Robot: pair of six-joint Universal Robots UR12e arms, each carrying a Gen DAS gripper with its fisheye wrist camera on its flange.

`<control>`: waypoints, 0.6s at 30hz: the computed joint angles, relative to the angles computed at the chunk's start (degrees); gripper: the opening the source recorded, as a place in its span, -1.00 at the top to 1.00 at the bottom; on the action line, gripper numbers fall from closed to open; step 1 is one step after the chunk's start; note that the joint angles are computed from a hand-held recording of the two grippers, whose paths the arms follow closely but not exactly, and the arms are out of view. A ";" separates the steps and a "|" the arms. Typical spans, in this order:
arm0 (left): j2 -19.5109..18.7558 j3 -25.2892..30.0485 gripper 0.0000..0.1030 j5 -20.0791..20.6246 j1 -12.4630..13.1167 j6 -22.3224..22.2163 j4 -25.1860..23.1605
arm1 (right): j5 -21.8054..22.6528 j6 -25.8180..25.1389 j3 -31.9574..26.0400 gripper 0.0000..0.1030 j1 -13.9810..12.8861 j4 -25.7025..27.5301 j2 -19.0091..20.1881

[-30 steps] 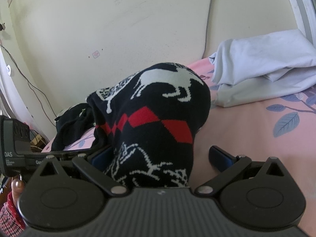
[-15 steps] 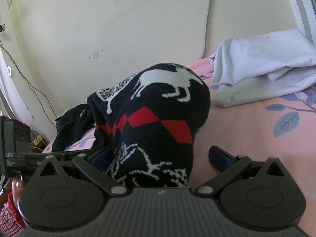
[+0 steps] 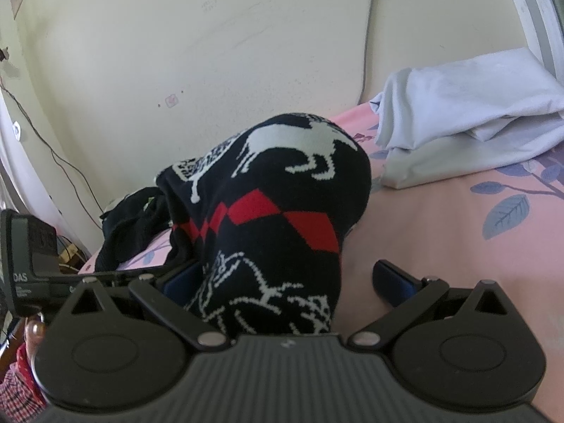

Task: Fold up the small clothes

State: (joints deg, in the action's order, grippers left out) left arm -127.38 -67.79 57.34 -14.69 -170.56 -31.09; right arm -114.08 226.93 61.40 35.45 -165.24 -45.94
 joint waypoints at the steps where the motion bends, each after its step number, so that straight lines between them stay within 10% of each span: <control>1: -0.01 0.01 -1.00 0.00 0.00 0.02 -0.01 | -0.04 -0.06 -0.06 -0.89 0.01 0.12 0.02; 18: -0.21 0.49 -1.00 -4.90 1.55 -3.56 -1.59 | 0.41 -0.02 0.76 -0.89 0.00 3.79 -1.70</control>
State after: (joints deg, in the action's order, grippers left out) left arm -127.58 -67.30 52.43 -13.14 -174.12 -32.68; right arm -113.68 226.91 62.16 35.45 -161.44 -47.65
